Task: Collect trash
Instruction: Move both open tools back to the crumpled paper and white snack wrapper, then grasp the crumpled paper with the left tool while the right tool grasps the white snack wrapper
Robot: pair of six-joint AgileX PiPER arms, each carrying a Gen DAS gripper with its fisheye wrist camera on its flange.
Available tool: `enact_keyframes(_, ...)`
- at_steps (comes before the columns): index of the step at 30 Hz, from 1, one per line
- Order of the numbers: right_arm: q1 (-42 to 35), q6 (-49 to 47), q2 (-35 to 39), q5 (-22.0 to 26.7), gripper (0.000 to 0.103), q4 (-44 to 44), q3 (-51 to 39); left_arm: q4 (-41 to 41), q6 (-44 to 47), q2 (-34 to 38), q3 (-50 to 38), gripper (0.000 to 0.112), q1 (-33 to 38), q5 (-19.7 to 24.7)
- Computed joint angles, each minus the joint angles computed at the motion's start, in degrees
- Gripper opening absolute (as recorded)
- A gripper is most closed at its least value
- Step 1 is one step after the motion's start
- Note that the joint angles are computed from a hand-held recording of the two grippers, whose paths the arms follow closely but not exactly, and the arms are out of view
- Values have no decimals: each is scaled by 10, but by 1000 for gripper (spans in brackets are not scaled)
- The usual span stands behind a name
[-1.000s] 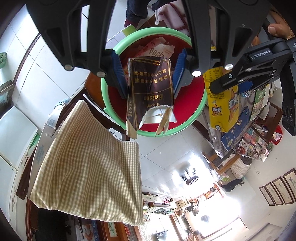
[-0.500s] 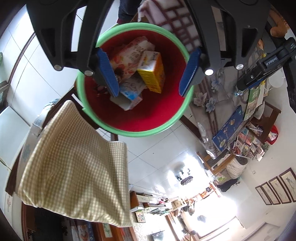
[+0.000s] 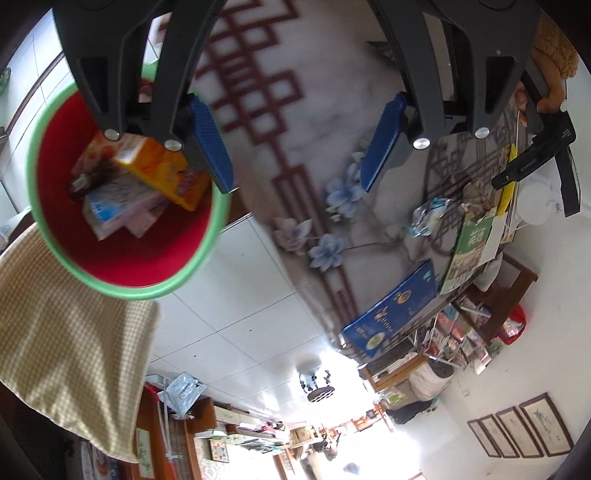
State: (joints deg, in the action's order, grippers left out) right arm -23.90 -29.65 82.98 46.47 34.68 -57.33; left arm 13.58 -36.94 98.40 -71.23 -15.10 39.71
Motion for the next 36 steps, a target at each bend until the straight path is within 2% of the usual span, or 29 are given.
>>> enact_keyframes(4, 108, 109, -1, -46, 70, -57, 11, -52, 96, 26, -11, 85, 73, -22)
enact_keyframes(9, 226, 260, 18, -76, 71, -141, 5, -128, 214, 112, -92, 85, 123, -22)
enact_keyframes(15, 311, 375, 65, -57, 74, -232, -47, -190, 281, 235, -230, 83, 141, 33)
enact_keyframes(17, 320, 379, 91, -49, 74, -229, -73, -197, 280, 257, -253, 65, 144, 46)
enact_keyframes(18, 325, 378, 107, -44, 74, -224, -89, -207, 286, 267, -261, 49, 149, 51)
enact_keyframes(19, 329, 377, 119, -42, 74, -221, -101, -224, 300, 271, -264, 46, 153, 52)
enact_keyframes(22, 347, 359, 187, -32, 74, -197, -173, -252, 342, 255, -235, 37, 160, 31)
enact_keyframes(24, 356, 349, 231, -26, 75, -174, -221, -265, 355, 230, -199, 36, 163, 15)
enact_keyframes(26, 365, 351, 290, -16, 82, -153, -285, -281, 367, 193, -142, 36, 168, -10)
enact_keyframes(29, 374, 380, 371, 14, 82, -138, -376, -286, 366, 148, -76, 37, 169, -28)
enact_keyframes(35, 407, 450, 485, 64, 82, -197, -525, -312, 378, 89, 3, 38, 186, -36)
enact_keyframes(36, 411, 454, 497, 70, 77, -204, -540, -303, 374, 86, 8, 38, 186, -36)
